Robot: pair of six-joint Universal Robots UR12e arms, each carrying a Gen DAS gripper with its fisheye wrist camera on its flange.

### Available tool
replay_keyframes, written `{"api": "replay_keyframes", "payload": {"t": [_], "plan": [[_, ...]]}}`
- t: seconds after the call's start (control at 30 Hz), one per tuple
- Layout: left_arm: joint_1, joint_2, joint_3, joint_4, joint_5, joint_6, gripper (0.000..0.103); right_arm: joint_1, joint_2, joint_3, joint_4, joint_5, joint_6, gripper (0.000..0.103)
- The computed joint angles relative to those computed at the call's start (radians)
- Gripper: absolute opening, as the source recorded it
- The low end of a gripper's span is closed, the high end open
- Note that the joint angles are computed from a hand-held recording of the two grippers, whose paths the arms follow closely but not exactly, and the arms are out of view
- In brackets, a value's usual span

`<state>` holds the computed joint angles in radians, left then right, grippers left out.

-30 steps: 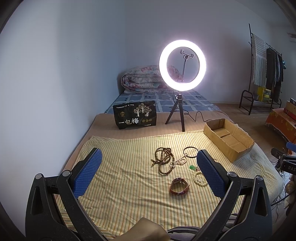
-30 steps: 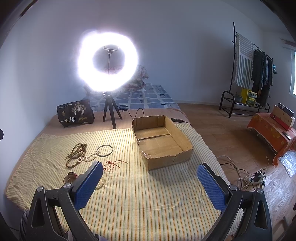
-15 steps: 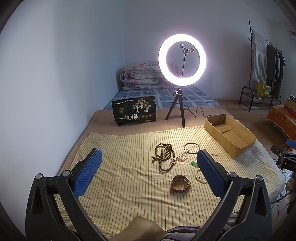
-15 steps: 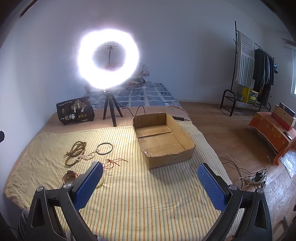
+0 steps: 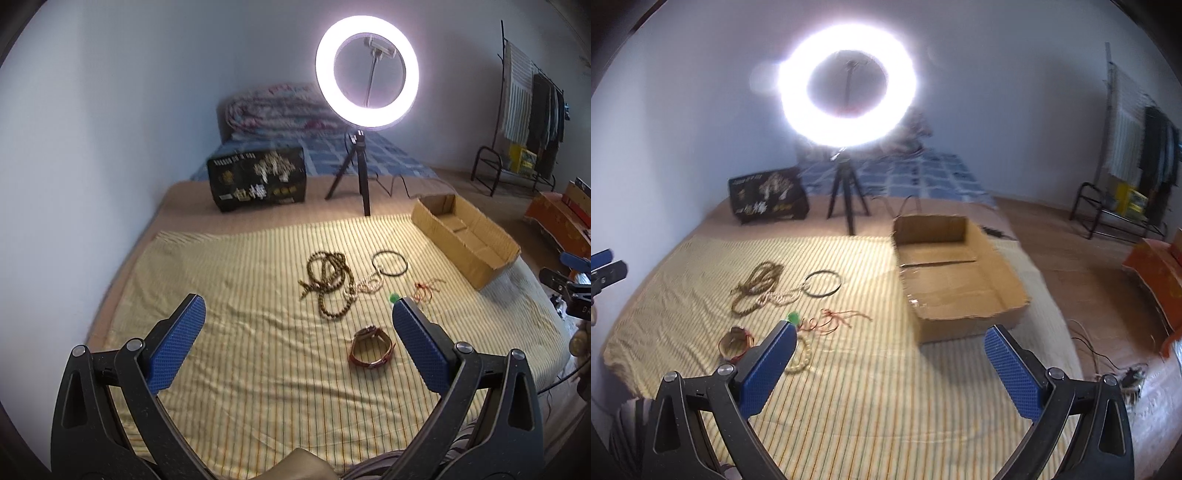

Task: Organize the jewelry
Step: 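Grasp the brown leather watch with the left tool while the right tool grasps the cream bead bracelet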

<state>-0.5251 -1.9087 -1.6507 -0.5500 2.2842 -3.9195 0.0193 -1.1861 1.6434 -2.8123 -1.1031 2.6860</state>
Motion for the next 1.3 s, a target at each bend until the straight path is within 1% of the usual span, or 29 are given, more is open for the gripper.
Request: {"api": "replay_keyframes", "payload": {"t": [0.03, 0.07, 0.13, 0.17, 0.23, 0.3, 0.33, 0.37, 0.43, 0.5, 0.53, 0.57, 0.67, 0.7, 0.73, 0.77, 0.83, 0.9, 0.93, 1.03, 1.07, 1.23, 1.3], "plan": [[0.008, -0.002, -0.003, 0.005, -0.022, 0.004, 0.099, 0.006, 0.009, -0.011, 0.025, 0.003, -0.036, 0.103], [0.016, -0.004, -0.005, 0.003, -0.048, 0.005, 0.093, 0.009, 0.013, -0.016, 0.038, 0.004, -0.057, 0.103], [0.034, -0.009, -0.005, -0.012, -0.107, 0.004, 0.084, 0.020, 0.026, -0.038, 0.098, 0.011, -0.123, 0.101], [0.042, -0.013, -0.006, -0.010, -0.139, 0.012, 0.082, 0.023, 0.031, -0.047, 0.128, 0.017, -0.143, 0.099], [0.058, -0.018, -0.012, 0.004, -0.195, 0.021, 0.079, 0.031, 0.044, -0.076, 0.222, 0.035, -0.192, 0.094], [0.073, -0.022, -0.017, 0.015, -0.249, 0.028, 0.072, 0.039, 0.060, -0.107, 0.311, 0.056, -0.237, 0.090], [0.079, -0.025, -0.018, 0.019, -0.272, 0.033, 0.068, 0.045, 0.069, -0.123, 0.349, 0.056, -0.254, 0.088], [0.087, -0.029, -0.018, 0.020, -0.304, 0.045, 0.066, 0.049, 0.077, -0.133, 0.368, 0.052, -0.262, 0.086], [0.097, -0.036, -0.016, 0.018, -0.346, 0.063, 0.066, 0.061, 0.097, -0.167, 0.442, 0.045, -0.290, 0.081], [0.108, -0.043, -0.014, 0.019, -0.390, 0.077, 0.063, 0.068, 0.112, -0.193, 0.497, 0.041, -0.310, 0.076], [0.114, -0.046, -0.014, 0.021, -0.417, 0.078, 0.058, 0.075, 0.123, -0.210, 0.529, 0.031, -0.321, 0.075], [0.122, -0.050, -0.014, 0.024, -0.450, 0.077, 0.054, 0.080, 0.130, -0.220, 0.546, 0.022, -0.327, 0.072], [0.139, -0.063, -0.010, 0.027, -0.522, 0.081, 0.050, 0.095, 0.159, -0.267, 0.637, -0.003, -0.361, 0.062], [0.141, -0.069, -0.005, 0.023, -0.531, 0.086, 0.048, 0.100, 0.171, -0.283, 0.668, -0.011, -0.370, 0.058], [0.142, -0.074, 0.000, 0.016, -0.537, 0.093, 0.043, 0.105, 0.179, -0.291, 0.678, -0.023, -0.372, 0.056], [0.143, -0.078, 0.002, 0.015, -0.543, 0.099, 0.041, 0.109, 0.184, -0.295, 0.682, -0.034, -0.371, 0.052], [0.144, -0.085, 0.004, 0.021, -0.554, 0.112, 0.040, 0.117, 0.199, -0.310, 0.704, -0.054, -0.378, 0.046], [0.146, -0.093, 0.010, 0.019, -0.563, 0.123, 0.037, 0.123, 0.208, -0.319, 0.718, -0.063, -0.382, 0.039], [0.147, -0.097, 0.013, 0.014, -0.565, 0.129, 0.033, 0.125, 0.212, -0.320, 0.718, -0.065, -0.384, 0.038], [0.148, -0.110, 0.025, -0.001, -0.574, 0.145, 0.031, 0.131, 0.217, -0.324, 0.723, -0.069, -0.394, 0.033], [0.149, -0.114, 0.028, -0.004, -0.579, 0.151, 0.028, 0.133, 0.219, -0.324, 0.723, -0.073, -0.399, 0.032], [0.148, -0.131, 0.046, -0.020, -0.586, 0.177, 0.025, 0.152, 0.221, -0.313, 0.686, -0.141, -0.418, 0.024], [0.149, -0.137, 0.053, -0.027, -0.592, 0.179, 0.021, 0.157, 0.220, -0.307, 0.671, -0.152, -0.425, 0.017]]}}
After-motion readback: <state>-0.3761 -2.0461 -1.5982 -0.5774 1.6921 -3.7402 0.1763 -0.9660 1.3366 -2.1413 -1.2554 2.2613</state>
